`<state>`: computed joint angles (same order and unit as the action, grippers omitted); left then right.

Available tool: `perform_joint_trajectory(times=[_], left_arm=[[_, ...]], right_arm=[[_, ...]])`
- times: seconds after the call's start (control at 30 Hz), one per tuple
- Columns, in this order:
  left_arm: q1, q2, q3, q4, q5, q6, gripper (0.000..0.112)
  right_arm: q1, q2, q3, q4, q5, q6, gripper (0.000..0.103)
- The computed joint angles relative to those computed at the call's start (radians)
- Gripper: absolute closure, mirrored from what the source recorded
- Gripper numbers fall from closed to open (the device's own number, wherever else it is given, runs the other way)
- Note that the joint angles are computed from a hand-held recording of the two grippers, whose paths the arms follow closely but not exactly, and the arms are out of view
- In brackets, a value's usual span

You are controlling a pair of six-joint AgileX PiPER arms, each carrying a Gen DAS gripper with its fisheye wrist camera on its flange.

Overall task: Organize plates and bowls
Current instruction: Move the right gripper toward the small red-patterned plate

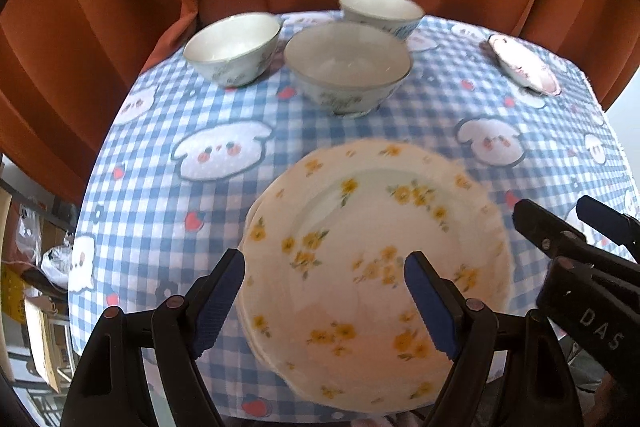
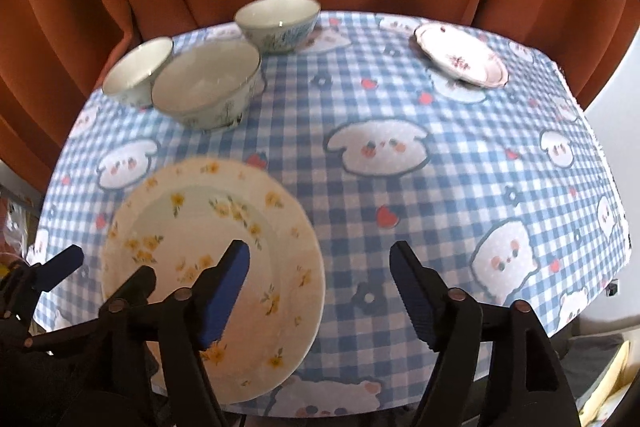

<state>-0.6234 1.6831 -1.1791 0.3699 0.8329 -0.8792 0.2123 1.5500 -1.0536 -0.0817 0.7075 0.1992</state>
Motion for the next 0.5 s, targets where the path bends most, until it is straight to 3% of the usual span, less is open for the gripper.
perform_joint_trajectory(times=[0.2,0.3,0.5], left_arm=[[-0.042,0.063,-0.129,0.017,0.05,-0.069,0.029],[-0.066,0.106,-0.213,0.029,0.084,-0.1,0.029],[-0.116,0.267,-0.487,0.057,0.226,-0.12,0.028]], right_arm=[[-0.08,-0.009,-0.025,0.075,-0.04,-0.143,0.021],[-0.168,0.046,-0.11,0.204,0.037,-0.284,0.02],[-0.288,0.122,-0.227,0.321,0.07,-0.484,0.02]])
